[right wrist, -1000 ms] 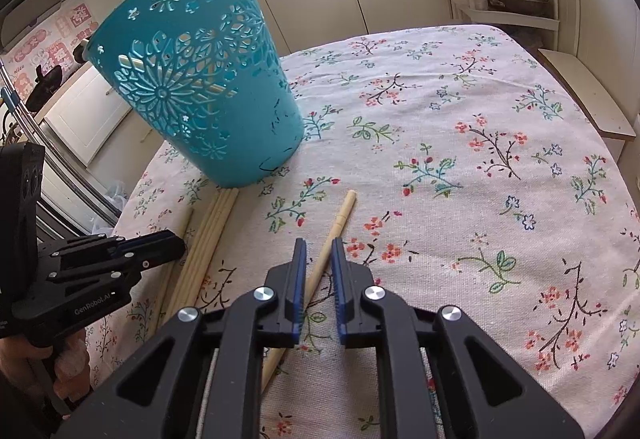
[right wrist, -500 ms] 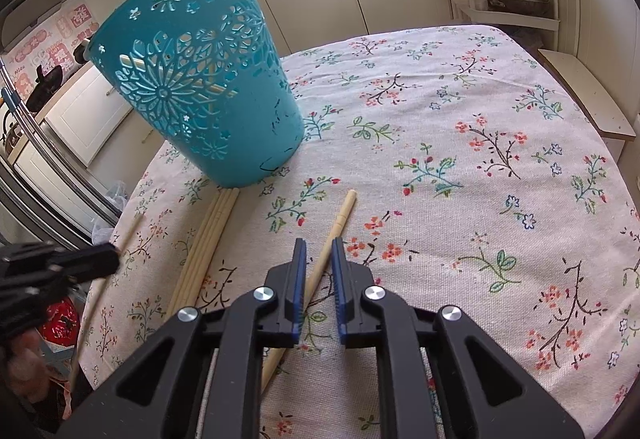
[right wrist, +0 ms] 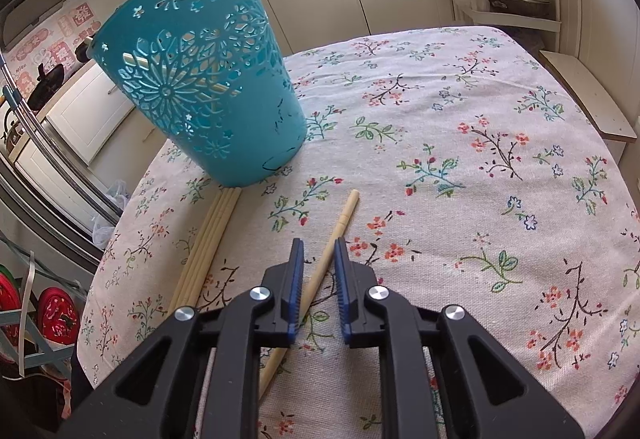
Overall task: Organize utensils
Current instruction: 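Lift the stick with the left tool toward the teal cup, then open the left tool over the teal cup and withdraw it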
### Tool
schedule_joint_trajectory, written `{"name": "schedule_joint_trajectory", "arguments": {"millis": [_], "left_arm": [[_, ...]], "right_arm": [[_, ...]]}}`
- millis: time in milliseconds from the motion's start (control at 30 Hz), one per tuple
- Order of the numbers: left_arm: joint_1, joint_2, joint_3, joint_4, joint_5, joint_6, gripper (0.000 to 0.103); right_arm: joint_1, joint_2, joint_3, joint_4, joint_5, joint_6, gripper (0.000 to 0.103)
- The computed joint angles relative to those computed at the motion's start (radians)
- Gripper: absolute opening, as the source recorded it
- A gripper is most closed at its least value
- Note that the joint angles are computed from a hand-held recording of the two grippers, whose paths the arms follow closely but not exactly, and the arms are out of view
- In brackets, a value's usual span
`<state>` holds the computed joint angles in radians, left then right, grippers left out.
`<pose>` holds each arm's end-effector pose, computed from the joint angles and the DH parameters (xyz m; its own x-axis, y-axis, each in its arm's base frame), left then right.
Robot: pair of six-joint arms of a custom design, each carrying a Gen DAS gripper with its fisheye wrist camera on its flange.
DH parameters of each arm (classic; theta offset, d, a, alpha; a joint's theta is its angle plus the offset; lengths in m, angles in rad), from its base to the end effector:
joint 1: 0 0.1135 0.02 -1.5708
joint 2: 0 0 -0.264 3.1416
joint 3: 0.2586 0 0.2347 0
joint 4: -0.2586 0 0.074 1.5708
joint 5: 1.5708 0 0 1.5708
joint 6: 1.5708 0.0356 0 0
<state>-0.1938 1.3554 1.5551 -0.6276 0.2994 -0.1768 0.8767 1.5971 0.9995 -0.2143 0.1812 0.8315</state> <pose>0.2652 -0.0628 0.4304 -0.4795 -0.0771 -0.8741 0.3688 0.8862 -0.2805 0.2117 0.2444 0.2203 -0.8128 0.1596 -0.5603 -0.1130 0.9003 0.4204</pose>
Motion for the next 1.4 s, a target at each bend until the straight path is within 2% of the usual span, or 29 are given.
{"name": "schedule_joint_trajectory", "arguments": {"millis": [233,333,500,667,867,933,1000,1067,1200,1300,1400], "left_arm": [[-0.060,0.143,0.058,0.245,-0.191,-0.100,0.005],[-0.086,0.212,0.045,0.341,-0.285,-0.104,0.005],[-0.098,0.276,-0.024,0.455,-0.370,-0.120,0.005],[-0.103,0.294,-0.080,0.484,-0.391,-0.096,0.005],[-0.102,0.262,-0.142,0.452,-0.394,-0.053,0.007],[-0.097,0.220,-0.184,0.447,-0.398,-0.051,0.014],[-0.083,0.152,-0.243,0.449,-0.410,-0.051,0.035],[-0.069,0.061,-0.324,0.463,-0.430,-0.057,0.049],[0.000,-0.145,-0.519,0.474,-0.463,-0.086,0.069],[0.085,-0.219,-0.659,0.427,-0.412,-0.131,0.073],[0.144,-0.191,-0.752,0.393,-0.352,-0.140,0.073]], "right_arm": [[0.001,0.004,0.003,0.002,0.000,-0.001,0.018],[0.002,0.007,0.006,0.003,0.000,0.000,0.018],[0.002,0.006,0.003,0.005,-0.001,-0.003,0.019],[0.002,0.014,0.011,0.006,-0.003,-0.004,0.019],[0.001,0.010,0.007,0.006,-0.003,-0.004,0.020],[-0.001,0.009,0.002,0.013,-0.007,-0.008,0.020],[0.000,0.012,0.004,0.017,-0.010,-0.011,0.022],[0.002,0.017,0.008,0.022,-0.013,-0.015,0.024],[0.001,0.020,0.009,0.030,-0.020,-0.025,0.029],[0.005,0.020,0.013,0.018,-0.011,-0.030,0.029],[0.012,0.028,0.030,-0.005,0.006,-0.032,0.027]]}}
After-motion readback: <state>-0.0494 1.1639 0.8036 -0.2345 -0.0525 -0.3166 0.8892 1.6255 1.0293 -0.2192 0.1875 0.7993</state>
